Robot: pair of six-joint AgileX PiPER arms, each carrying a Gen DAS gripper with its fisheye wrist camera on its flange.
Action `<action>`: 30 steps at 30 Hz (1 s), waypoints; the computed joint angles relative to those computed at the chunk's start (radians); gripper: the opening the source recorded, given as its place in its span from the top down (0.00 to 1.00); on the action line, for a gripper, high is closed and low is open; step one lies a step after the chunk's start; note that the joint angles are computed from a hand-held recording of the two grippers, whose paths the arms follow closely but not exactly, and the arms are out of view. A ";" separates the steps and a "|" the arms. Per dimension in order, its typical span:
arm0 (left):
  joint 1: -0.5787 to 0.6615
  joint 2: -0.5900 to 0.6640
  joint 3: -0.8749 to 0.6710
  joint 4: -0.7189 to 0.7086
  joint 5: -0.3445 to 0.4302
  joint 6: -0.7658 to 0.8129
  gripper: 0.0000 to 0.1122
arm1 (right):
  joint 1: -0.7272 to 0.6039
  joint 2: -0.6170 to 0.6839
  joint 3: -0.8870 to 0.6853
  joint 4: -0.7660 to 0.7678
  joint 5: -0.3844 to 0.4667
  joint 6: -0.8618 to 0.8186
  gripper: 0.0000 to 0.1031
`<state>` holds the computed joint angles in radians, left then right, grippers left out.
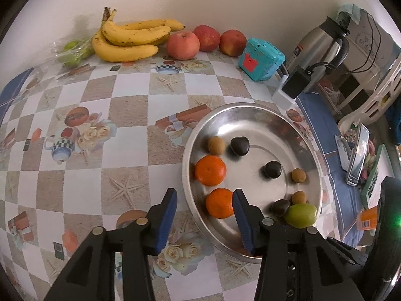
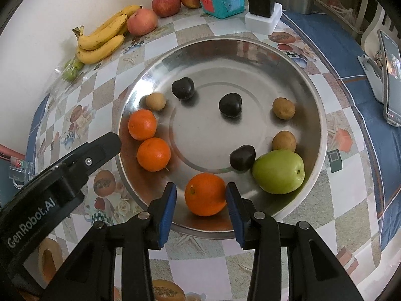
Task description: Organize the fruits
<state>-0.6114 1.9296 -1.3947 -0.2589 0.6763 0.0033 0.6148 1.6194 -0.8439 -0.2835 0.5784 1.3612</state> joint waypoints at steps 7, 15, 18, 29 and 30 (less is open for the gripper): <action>0.015 -0.031 0.041 0.121 -0.013 -0.112 0.40 | 0.030 -0.031 0.019 -0.078 0.010 0.084 0.51; 0.013 -0.060 0.117 0.370 -0.012 -0.342 0.10 | 0.076 -0.038 0.023 -0.148 0.034 0.141 0.31; 0.004 -0.060 0.140 0.495 0.025 -0.451 0.09 | 0.090 -0.046 0.038 -0.173 0.028 0.172 0.29; -0.034 -0.124 0.234 0.744 0.105 -0.674 0.09 | 0.181 -0.049 0.070 -0.271 0.056 0.306 0.18; -0.040 -0.130 0.237 0.762 0.116 -0.692 0.09 | 0.188 -0.052 0.073 -0.275 0.059 0.314 0.18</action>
